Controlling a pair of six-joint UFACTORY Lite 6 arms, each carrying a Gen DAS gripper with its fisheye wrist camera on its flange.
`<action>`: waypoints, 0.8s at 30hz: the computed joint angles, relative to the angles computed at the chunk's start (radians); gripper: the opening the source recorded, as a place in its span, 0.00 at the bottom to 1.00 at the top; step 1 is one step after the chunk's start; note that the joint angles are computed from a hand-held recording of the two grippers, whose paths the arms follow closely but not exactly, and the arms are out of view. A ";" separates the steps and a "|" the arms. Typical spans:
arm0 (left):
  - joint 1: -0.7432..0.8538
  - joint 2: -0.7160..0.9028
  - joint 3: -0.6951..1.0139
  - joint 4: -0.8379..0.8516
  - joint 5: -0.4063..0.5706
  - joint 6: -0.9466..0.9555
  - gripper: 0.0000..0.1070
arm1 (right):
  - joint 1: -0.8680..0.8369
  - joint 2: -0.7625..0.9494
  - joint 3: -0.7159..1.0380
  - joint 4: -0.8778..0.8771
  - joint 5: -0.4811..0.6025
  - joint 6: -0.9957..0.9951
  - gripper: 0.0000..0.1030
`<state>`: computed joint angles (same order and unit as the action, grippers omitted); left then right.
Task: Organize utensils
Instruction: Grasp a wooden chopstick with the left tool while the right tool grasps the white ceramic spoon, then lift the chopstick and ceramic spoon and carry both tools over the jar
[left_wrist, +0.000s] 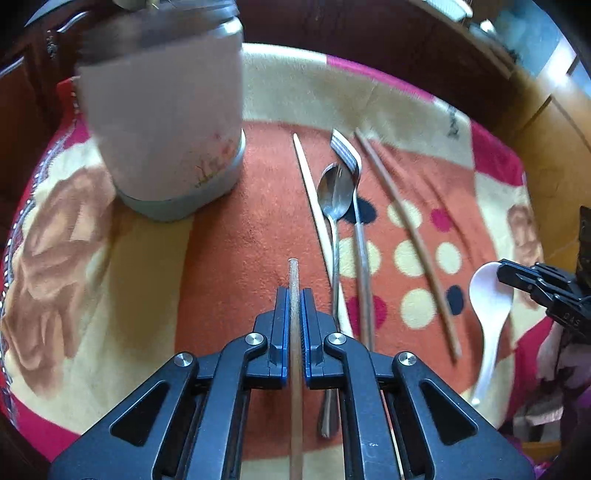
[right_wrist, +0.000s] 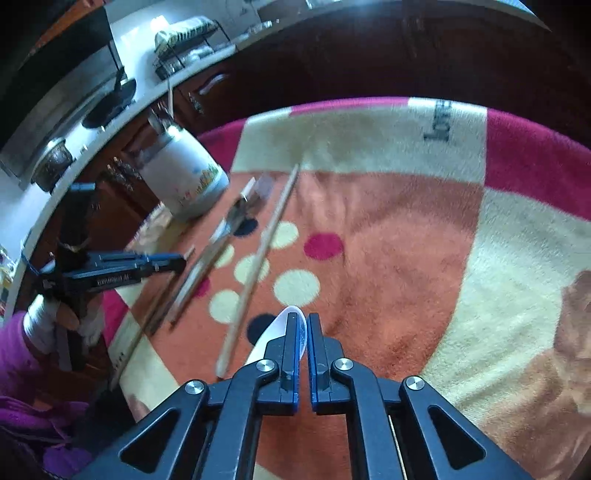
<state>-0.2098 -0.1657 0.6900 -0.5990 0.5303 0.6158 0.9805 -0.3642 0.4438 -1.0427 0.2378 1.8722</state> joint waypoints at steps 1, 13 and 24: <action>0.026 -0.034 -0.006 -0.012 0.025 0.016 0.04 | 0.016 -0.015 0.013 0.003 0.027 0.001 0.02; 0.355 -0.257 0.162 -0.187 0.380 0.136 0.04 | 0.110 0.009 0.264 0.050 0.223 -0.146 0.02; 0.514 -0.029 0.666 -0.306 0.492 0.098 0.04 | 0.035 0.312 0.759 -0.006 0.262 -0.267 0.02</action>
<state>0.3043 -0.1949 1.3561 -0.9046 1.0224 0.7138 1.0154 -0.0526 1.2030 -1.0482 0.4994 1.6053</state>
